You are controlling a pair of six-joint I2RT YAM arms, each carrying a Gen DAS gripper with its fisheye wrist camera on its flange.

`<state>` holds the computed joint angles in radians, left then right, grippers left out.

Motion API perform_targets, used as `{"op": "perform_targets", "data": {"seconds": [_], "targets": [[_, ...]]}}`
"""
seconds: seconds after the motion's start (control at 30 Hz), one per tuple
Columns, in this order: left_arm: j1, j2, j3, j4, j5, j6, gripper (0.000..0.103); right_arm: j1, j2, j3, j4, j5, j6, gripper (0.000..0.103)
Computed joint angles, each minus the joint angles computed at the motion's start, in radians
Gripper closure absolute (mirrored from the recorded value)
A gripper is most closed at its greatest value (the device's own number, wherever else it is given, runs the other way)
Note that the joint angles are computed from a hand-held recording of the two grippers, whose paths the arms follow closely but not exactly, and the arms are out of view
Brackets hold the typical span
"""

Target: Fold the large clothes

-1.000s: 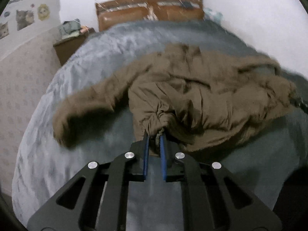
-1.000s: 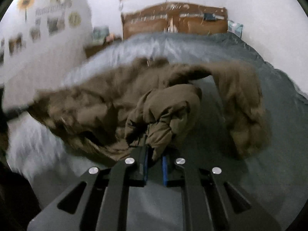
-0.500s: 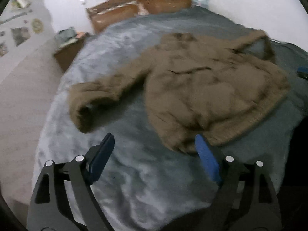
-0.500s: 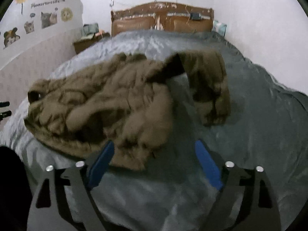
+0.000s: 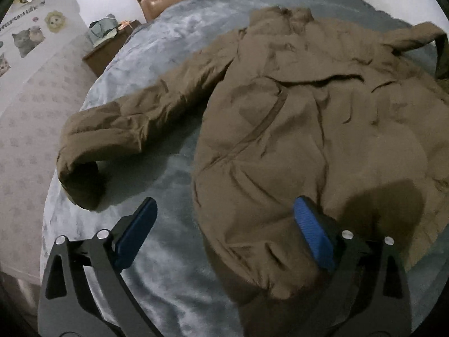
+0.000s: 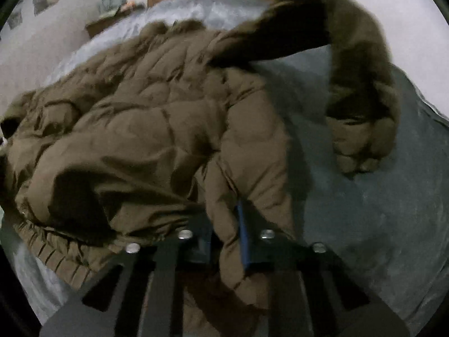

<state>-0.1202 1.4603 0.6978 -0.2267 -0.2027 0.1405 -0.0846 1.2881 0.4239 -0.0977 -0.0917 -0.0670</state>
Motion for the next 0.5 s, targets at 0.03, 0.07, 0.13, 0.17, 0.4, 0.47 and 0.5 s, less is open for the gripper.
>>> {"op": "perform_targets", "data": {"seconds": [0.03, 0.07, 0.13, 0.17, 0.4, 0.47, 0.5], "targets": [[-0.007, 0.016, 0.003, 0.006, -0.020, -0.022, 0.003, -0.058, -0.047, -0.030, 0.014, -0.040, 0.002, 0.092], [-0.012, 0.026, 0.008, 0.003, -0.032, -0.042, 0.003, -0.113, -0.082, -0.051, 0.021, -0.085, 0.006, 0.093], [-0.012, 0.014, 0.001, -0.008, -0.019, -0.072, 0.003, -0.301, -0.157, -0.092, 0.014, -0.208, -0.030, 0.095], [-0.016, 0.004, -0.004, -0.013, 0.002, -0.082, 0.003, -0.355, -0.162, -0.102, 0.016, -0.222, -0.051, 0.095], [-0.105, 0.124, 0.025, -0.048, -0.037, -0.101, 0.003, -0.459, -0.018, -0.155, 0.083, -0.206, -0.145, 0.061], [-0.064, 0.158, 0.046, -0.061, 0.011, -0.110, 0.003, -0.446, -0.097, -0.145, 0.027, -0.197, -0.119, 0.021], [-0.044, 0.172, 0.056, -0.068, 0.041, -0.113, 0.003, -0.451, -0.137, -0.138, -0.001, -0.218, -0.110, 0.016]]}}
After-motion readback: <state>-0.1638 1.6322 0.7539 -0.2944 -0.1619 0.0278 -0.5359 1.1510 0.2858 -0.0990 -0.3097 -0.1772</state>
